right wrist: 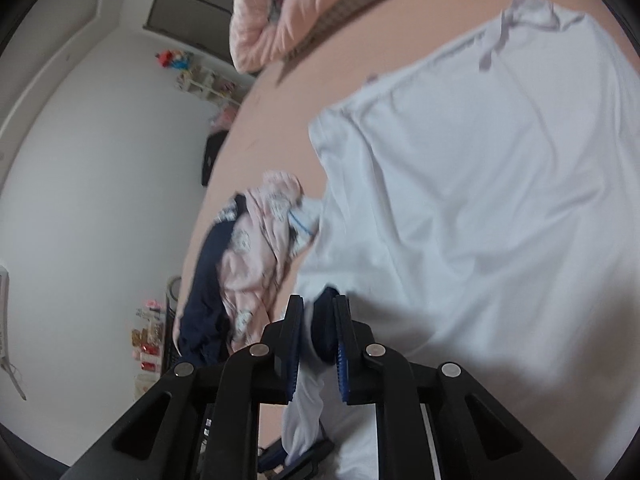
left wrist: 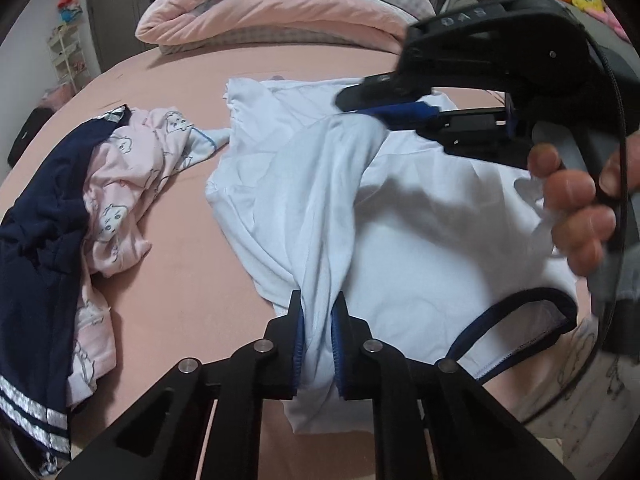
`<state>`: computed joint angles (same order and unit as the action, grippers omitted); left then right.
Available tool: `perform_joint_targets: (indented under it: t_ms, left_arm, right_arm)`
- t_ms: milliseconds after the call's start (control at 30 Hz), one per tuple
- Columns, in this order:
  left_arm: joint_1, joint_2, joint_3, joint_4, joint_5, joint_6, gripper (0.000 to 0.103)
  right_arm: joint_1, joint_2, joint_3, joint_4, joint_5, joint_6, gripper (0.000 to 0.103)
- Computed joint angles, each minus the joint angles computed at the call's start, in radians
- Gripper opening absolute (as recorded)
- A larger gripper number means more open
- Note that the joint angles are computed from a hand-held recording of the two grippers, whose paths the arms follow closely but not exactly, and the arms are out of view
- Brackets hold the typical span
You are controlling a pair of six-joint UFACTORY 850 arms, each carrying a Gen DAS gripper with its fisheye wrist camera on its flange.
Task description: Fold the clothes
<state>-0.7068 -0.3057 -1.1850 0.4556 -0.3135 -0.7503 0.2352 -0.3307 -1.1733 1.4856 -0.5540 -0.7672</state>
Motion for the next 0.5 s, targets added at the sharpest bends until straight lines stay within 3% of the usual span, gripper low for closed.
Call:
perform_joint_targets:
  t_ms: [100,300,333,400,500]
  left_arm:
    - [0.002,0.021,0.020,-0.041,0.026,0.024,0.008]
    - [-0.002,0.008,0.008,-0.129,-0.003,0.106,0.008]
    - [-0.001,0.004,0.004,-0.148,-0.011,0.121,0.008]
    - [0.004,0.001,-0.004,-0.202,-0.023,0.164,0.009]
    - [0.022,0.004,-0.011,-0.336,-0.031,0.274,0.010]
  right_arm:
    - [-0.017,0.016,0.007,-0.021,0.007,0.012,0.013]
    - [-0.041,0.033,0.038,-0.146,-0.067,0.156,0.015]
    - [-0.041,0.034,0.040,-0.160,-0.069,0.175,0.018]
    - [-0.041,0.033,0.037,-0.206,-0.078,0.210,0.050]
    - [-0.038,0.038,0.046,-0.239,-0.085,0.239,0.054]
